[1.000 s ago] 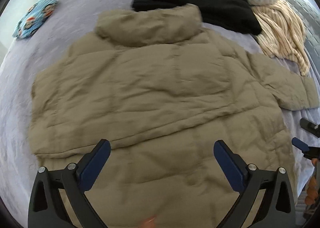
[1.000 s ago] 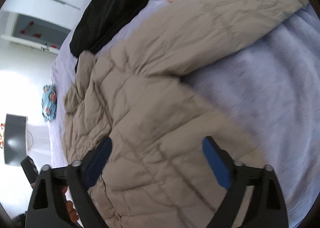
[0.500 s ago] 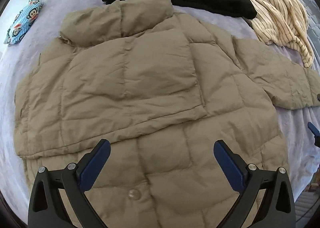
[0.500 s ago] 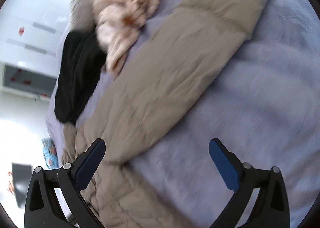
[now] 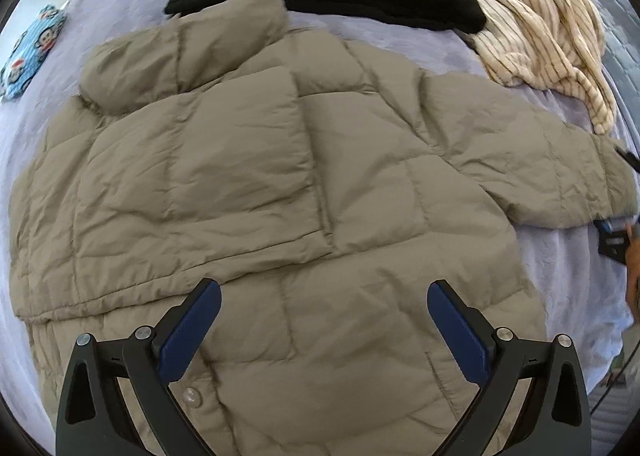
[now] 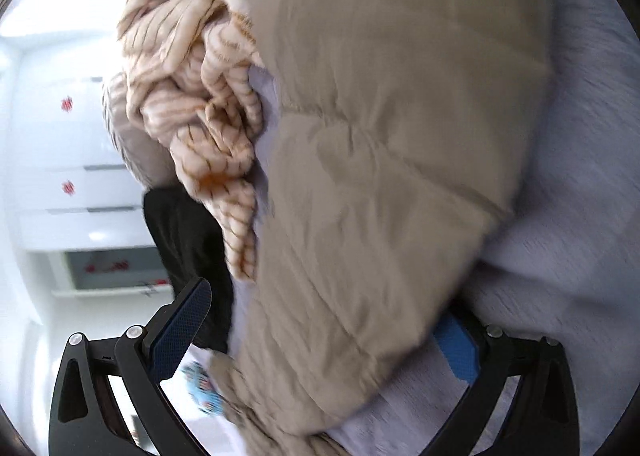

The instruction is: Fold large clothes

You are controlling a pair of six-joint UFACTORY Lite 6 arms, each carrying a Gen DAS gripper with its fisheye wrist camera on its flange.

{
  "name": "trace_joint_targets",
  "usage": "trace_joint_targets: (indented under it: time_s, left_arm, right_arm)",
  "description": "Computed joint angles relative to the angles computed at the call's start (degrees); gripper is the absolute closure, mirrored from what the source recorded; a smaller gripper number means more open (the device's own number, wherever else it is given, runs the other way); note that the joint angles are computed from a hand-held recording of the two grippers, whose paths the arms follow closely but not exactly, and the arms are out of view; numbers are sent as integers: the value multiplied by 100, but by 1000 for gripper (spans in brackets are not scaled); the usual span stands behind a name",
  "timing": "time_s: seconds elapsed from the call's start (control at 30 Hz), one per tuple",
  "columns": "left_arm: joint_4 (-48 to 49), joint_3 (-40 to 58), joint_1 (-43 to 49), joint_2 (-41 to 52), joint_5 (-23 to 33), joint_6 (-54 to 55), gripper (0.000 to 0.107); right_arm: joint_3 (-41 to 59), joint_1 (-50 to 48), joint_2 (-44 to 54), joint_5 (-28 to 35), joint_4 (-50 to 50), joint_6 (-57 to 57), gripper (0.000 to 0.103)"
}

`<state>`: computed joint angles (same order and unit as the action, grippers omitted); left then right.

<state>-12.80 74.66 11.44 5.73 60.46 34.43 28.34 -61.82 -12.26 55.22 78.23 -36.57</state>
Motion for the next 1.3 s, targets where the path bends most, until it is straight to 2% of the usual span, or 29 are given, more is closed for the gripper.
trace_joint_targets:
  time_s: [0.03, 0.1, 0.13, 0.17, 0.2, 0.37, 0.47, 0.5, 0.6, 0.73, 0.8, 0.93, 1.0, 1.07, 1.13, 1.2, 1.3]
  left_arm:
    - [15, 3, -21, 0, -13, -28, 4]
    - [31, 59, -33, 49, -14, -99, 4]
    - [15, 106, -3, 102, 3, -128, 4]
    - [-2, 139, 18, 155, 14, -142, 4]
    - [-38, 216, 81, 243, 93, -119, 4]
    - [-203, 528, 526, 439, 315, 117, 4]
    - [-220, 990, 835, 676, 268, 149, 4]
    - [-265, 1188, 950, 793, 296, 180, 4]
    - [-419, 1789, 1293, 1171, 383, 372, 4]
    - [-563, 2646, 1819, 1725, 489, 629, 4]
    - [-663, 3096, 2122, 2036, 592, 700, 4]
    - [-631, 4077, 2610, 2780, 641, 752, 4]
    - [-587, 4631, 2808, 3208, 721, 737, 4]
    - [-583, 5190, 2979, 3633, 864, 706, 4]
    - [-546, 5577, 3129, 3951, 918, 680, 4]
    - [-517, 5870, 3230, 4206, 977, 613, 4]
    - [-607, 6044, 3362, 4399, 1083, 656, 4]
  right_arm:
    - [10, -25, 157, 62, 222, -49, 7]
    - [87, -31, 534, 243, 516, -61, 38]
    - [93, -50, 740, 421, 663, -109, 68]
    - [61, -43, 807, 516, 785, -133, 89]
    - [52, 15, 745, 493, 823, -99, 93]
    - [195, 669, -45, 493, 822, 137, 93]
    - [675, 1770, -684, -56, 544, 654, 93]
    - [874, 2297, -829, -512, 393, 943, 93]
    - [2085, 4096, -699, -1723, -1010, 2230, 93]
    - [3938, 6406, 394, -2885, -3408, 4187, 93]
    - [4999, 7437, 1251, -3093, -4607, 5012, 93]
    - [7174, 8944, 3020, -2600, -7006, 6802, 93]
    - [8267, 9547, 4007, -2184, -7744, 7432, 93]
    - [9336, 9893, 5066, -1749, -7681, 7449, 93]
    - [9862, 10025, 5718, -1506, -7530, 7516, 93]
    - [9916, 10031, 6094, -1525, -7149, 7476, 93]
    - [9471, 10034, 6236, -1720, -6779, 7546, 90]
